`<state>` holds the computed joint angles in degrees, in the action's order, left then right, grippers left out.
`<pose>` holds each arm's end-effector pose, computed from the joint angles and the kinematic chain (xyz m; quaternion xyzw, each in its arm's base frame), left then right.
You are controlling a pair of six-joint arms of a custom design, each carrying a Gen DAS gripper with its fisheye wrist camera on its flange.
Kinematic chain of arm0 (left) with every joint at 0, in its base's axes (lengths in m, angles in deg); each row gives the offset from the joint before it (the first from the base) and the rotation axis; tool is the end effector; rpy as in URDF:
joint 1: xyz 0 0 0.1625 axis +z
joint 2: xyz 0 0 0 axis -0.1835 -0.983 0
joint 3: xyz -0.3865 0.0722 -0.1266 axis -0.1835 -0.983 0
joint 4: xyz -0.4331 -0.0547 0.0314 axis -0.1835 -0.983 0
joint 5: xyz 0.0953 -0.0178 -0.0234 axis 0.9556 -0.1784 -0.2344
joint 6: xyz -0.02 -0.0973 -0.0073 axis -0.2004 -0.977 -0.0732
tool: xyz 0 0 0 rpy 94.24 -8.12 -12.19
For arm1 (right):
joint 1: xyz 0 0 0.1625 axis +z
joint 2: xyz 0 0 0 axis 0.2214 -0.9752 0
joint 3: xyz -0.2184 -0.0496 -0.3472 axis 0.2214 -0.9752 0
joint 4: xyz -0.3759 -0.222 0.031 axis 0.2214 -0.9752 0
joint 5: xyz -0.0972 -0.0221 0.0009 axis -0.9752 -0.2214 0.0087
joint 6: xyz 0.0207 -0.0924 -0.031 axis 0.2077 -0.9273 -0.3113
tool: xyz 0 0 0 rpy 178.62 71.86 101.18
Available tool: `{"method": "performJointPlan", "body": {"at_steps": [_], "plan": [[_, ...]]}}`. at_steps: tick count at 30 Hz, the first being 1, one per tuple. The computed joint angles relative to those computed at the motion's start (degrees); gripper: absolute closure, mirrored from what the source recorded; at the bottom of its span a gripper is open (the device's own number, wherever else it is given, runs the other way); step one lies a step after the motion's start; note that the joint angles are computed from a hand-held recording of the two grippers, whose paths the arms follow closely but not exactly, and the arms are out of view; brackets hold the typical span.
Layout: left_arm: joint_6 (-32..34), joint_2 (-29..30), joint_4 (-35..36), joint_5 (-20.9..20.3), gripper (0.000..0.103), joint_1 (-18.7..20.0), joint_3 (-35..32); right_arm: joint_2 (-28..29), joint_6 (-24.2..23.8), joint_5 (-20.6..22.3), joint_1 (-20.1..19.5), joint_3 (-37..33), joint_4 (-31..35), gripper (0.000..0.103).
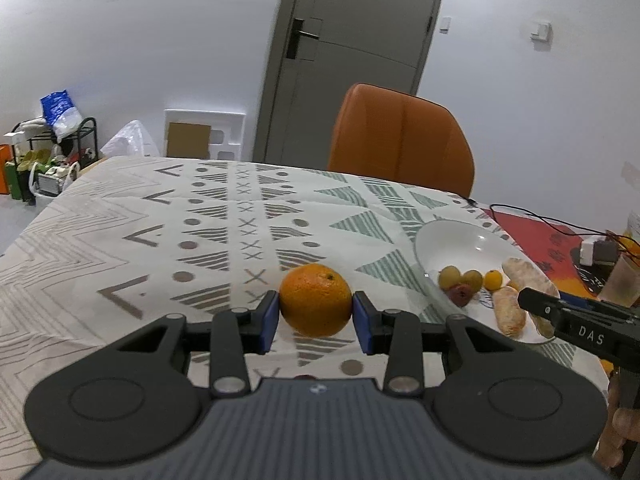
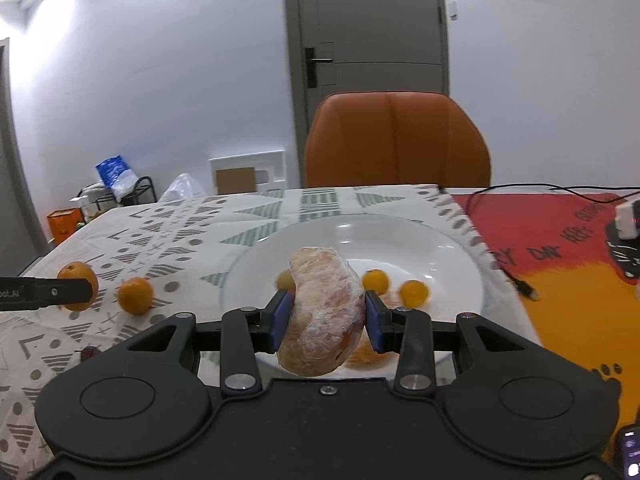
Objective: Organize fruits
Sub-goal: 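Carry the orange and peeled piece into the white bowl and open both tools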
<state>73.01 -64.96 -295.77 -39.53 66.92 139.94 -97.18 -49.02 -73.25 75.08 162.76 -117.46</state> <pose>-0.1117 -0.5550 0.1193 0.0613 0.8151 -0.4948 0.2952 0.1064 -0.6607 0.0806 0.3451 -0.8283 0.3950 0.1970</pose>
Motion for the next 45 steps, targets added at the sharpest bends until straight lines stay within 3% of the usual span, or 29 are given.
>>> {"method": "performJointPlan", "body": {"at_steps": [29, 31, 35, 45], "plan": [[1.7, 4.5, 4.5, -3.8, 0.065, 0.0, -6.4, 0.4, 2.7, -4.4, -1.8, -4.4, -0.3, 0.065], [1.7, 4.8, 4.8, -3.9, 0.065, 0.1, -6.9, 0.5, 3.8, -4.7, -1.8, -4.7, 0.3, 0.059], [1.9, 5.2, 5.4, -4.3, 0.065, 0.1, -7.5, -1.1, 3.8, -0.9, -2.2, -3.2, 3.3, 0.030], [2.2, 6.7, 7.7, -6.1, 0.065, -0.2, -9.3, -2.5, 3.5, 0.0, -2.7, -1.8, 3.0, 0.030]]}}
